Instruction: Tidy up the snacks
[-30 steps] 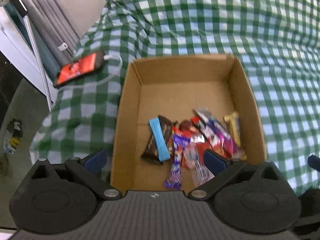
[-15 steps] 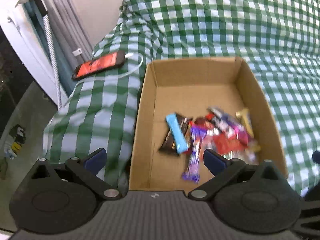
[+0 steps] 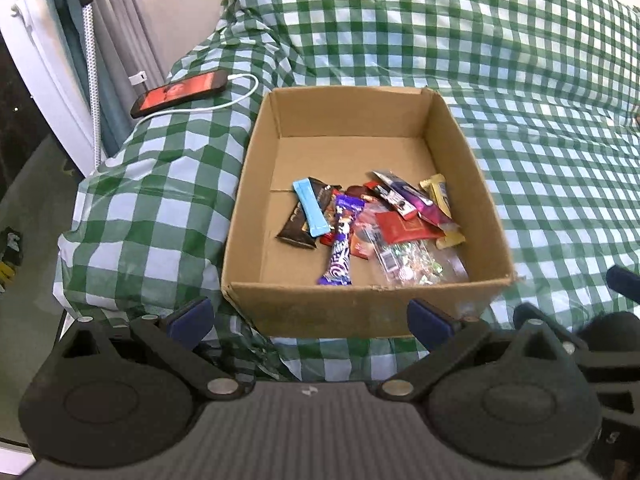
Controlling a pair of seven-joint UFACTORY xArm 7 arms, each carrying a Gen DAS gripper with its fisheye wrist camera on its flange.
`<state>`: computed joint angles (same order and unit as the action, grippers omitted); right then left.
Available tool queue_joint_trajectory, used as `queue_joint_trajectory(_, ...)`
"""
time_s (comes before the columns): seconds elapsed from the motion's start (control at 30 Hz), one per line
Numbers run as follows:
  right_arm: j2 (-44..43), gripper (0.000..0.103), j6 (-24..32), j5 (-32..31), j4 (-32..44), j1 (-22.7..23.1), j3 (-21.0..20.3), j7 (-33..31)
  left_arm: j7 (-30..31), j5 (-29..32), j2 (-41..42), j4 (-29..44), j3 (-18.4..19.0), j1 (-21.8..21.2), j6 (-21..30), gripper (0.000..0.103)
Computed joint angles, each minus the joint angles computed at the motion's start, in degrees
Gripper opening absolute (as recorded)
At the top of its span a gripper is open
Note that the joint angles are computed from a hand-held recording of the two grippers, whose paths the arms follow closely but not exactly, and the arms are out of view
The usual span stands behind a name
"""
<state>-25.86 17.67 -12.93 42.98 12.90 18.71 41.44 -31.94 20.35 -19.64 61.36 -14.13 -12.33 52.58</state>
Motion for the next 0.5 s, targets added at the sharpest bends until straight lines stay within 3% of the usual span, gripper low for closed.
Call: queue_joint_trajectory(0.5, 4.94, 0.103, 0.81, -0.94, 2.33, 0.57, -0.66, 0.06, -1.48, 1.43, 5.77, 3.05, 1.55, 0.07, 0.68, 0.103)
